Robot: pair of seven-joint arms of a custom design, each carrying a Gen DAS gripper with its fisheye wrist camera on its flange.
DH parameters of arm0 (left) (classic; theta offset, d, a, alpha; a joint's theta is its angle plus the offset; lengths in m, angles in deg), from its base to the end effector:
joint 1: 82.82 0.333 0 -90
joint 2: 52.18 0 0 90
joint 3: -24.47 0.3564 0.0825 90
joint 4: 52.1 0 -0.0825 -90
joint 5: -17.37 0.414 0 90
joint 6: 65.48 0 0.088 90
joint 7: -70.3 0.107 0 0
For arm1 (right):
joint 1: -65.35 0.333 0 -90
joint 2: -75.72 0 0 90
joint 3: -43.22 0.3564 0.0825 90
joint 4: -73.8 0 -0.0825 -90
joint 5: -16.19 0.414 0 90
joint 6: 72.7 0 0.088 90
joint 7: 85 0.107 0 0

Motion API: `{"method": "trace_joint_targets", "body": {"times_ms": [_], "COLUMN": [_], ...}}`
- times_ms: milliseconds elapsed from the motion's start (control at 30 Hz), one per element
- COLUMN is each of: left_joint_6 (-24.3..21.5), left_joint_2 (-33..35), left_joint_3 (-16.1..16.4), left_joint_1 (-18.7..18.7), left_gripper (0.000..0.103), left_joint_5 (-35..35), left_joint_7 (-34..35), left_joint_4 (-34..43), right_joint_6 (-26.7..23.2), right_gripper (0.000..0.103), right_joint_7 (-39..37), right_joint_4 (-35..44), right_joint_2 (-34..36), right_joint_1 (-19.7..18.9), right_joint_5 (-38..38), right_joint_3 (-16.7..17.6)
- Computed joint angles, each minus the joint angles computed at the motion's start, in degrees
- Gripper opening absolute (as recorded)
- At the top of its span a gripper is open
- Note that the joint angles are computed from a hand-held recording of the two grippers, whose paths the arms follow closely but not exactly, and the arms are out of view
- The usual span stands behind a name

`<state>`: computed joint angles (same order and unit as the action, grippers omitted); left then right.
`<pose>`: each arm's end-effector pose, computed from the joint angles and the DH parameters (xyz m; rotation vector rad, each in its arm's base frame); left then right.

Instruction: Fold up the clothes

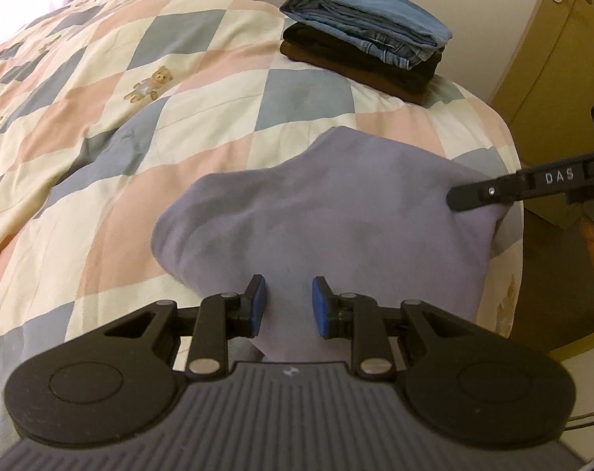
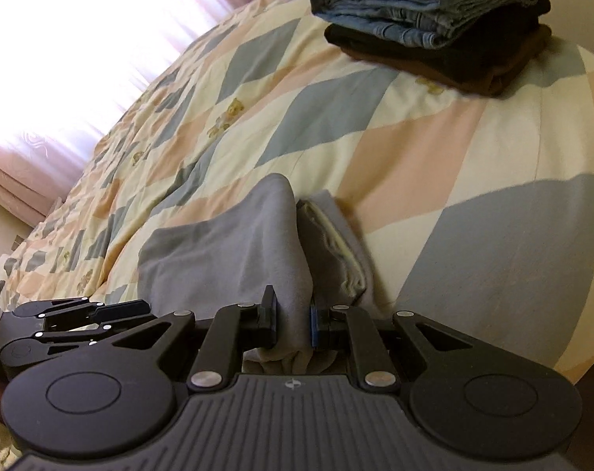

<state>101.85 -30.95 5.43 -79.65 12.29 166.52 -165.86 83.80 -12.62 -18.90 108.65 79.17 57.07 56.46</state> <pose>0.6680 -0.1646 0.3694 -1.7086 2.1955 -0.7758 0.7122 0.2999 0.3650 -1.7948 1.5914 0.1319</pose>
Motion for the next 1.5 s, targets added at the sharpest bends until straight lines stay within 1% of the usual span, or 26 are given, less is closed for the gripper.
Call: {"method": "trace_joint_targets", "body": {"times_ms": [233, 400, 467, 500, 533, 567, 600, 633, 667, 700, 733, 767, 800, 833, 933, 1000, 1067, 1100, 1133, 1200, 1300, 1333, 1367, 1400, 1467, 1500], "left_joint_6": [1.1, 0.4, -0.7, -0.9, -0.9, -0.6, 0.0, 0.6, 1.1, 1.4, 1.7, 2.1, 3.1, 3.5, 0.8, -1.8, -2.1, -1.9, -1.9, -4.0, -10.4, -11.7, -11.3, -11.0, -9.3, -8.3], "left_joint_2": [1.1, 1.3, 0.9, 0.7, 0.3, 0.1, 0.0, -0.1, 0.0, 0.4, 1.0, 1.9, 3.0, 4.2, 8.6, 10.8, 10.6, 9.8, 8.6, 5.8, 1.9, 0.6, -0.7, -2.0, -3.8, -4.4], "left_joint_3": [2.0, 1.9, 0.9, 1.0, 1.7, 2.3, 2.9, 3.4, 3.9, 4.3, 4.8, 5.4, 5.4, 5.3, 4.3, 6.2, 5.8, 6.5, 7.7, 8.3, 7.5, 6.4, 4.0, 1.7, -1.6, -3.3], "left_joint_1": [-2.6, -2.4, -1.3, -1.3, -1.8, -2.2, -2.5, -2.7, -2.9, -3.1, -3.4, -3.7, -3.4, -3.0, -1.3, -2.4, -1.8, -2.3, -3.4, -4.1, -4.5, -4.1, -2.7, -1.4, 0.2, 0.9], "left_gripper": [0.021, 0.021, 0.021, 0.021, 0.021, 0.021, 0.021, 0.021, 0.021, 0.021, 0.021, 0.021, 0.021, 0.021, 0.016, 0.017, 0.017, 0.016, 0.016, 0.016, 0.014, 0.013, 0.014, 0.014, 0.014, 0.015], "left_joint_5": [3.6, 5.0, 3.8, 3.6, 3.9, 4.3, 4.7, 5.1, 5.7, 6.2, 7.0, 7.9, 8.6, 9.0, 9.2, 10.6, 10.7, 11.3, 12.5, 13.1, 12.1, 10.8, 7.8, 4.4, -2.0, -5.3], "left_joint_7": [-2.8, -4.0, -3.8, -4.0, -4.6, -5.2, -5.7, -6.3, -6.9, -7.3, -7.9, -8.4, -8.3, -8.2, -8.0, -9.3, -9.2, -9.9, -11.0, -12.9, -14.5, -13.7, -10.5, -7.2, -0.1, 3.6], "left_joint_4": [0.5, 0.9, 1.2, 1.3, 1.4, 1.5, 1.5, 1.6, 1.8, 2.4, 3.1, 3.9, 4.6, 5.5, 9.6, 12.2, 12.3, 11.9, 11.1, 9.7, 8.2, 7.3, 5.7, 4.1, 1.0, -0.5], "right_joint_6": [-0.6, -0.2, 0.0, 0.5, 2.5, 4.4, 6.2, 8.6, 10.9, 13.3, 14.9, 16.4, 16.7, 16.0, 14.7, 14.2, 14.7, 14.8, 15.2, 15.8, 17.4, 18.3, 18.7, 19.3, 18.4, 17.9], "right_gripper": [0.014, 0.014, 0.022, 0.028, 0.043, 0.045, 0.045, 0.039, 0.03, 0.028, 0.025, 0.023, 0.022, 0.022, 0.021, 0.022, 0.029, 0.029, 0.029, 0.029, 0.029, 0.027, 0.025, 0.023, 0.02, 0.019], "right_joint_7": [1.8, 4.0, 6.1, 7.4, 9.6, 12.3, 15.4, 16.4, 17.4, 19.1, 16.9, 14.8, 12.8, 13.6, 18.5, 22.1, 21.1, 20.7, 20.4, 21.4, 26.4, 28.4, 26.5, 24.8, 21.9, 20.8], "right_joint_4": [1.6, 1.3, 1.0, 0.8, -0.1, -1.0, -1.8, -3.1, -4.3, -5.5, -6.5, -7.4, -8.0, -8.1, -8.2, -7.9, -7.8, -7.7, -7.8, -8.1, -9.2, -9.8, -10.2, -10.5, -10.7, -10.7], "right_joint_2": [1.5, 2.0, 1.8, 1.5, 0.7, -0.1, -0.8, -1.5, -2.2, -2.9, -3.4, -3.7, -3.8, -3.7, -2.3, -1.2, -0.4, -0.2, -0.2, -0.9, -2.5, -3.2, -3.8, -4.4, -5.0, -5.2], "right_joint_1": [0.3, 0.3, 0.6, 1.1, 3.2, 5.7, 8.3, 9.4, 10.7, 11.5, 11.0, 9.3, 8.8, 9.7, 13.8, 14.6, 11.0, 8.6, 7.2, 7.7, 13.1, 14.2, 13.8, 12.0, 9.2, 8.7], "right_joint_5": [-1.8, -2.4, -2.7, -3.2, -6.1, -9.6, -13.6, -15.9, -18.2, -21.5, -21.2, -21.5, -21.7, -23.2, -26.7, -29.7, -26.2, -24.3, -23.0, -22.5, -25.2, -28.1, -27.1, -26.9, -26.0, -25.8], "right_joint_3": [-1.5, -1.7, -2.2, -2.7, -5.0, -7.6, -10.4, -11.3, -12.3, -13.0, -11.7, -9.2, -8.0, -8.9, -14.0, -15.7, -12.0, -9.4, -8.0, -8.5, -14.6, -15.7, -14.7, -12.3, -8.3, -7.5]}}
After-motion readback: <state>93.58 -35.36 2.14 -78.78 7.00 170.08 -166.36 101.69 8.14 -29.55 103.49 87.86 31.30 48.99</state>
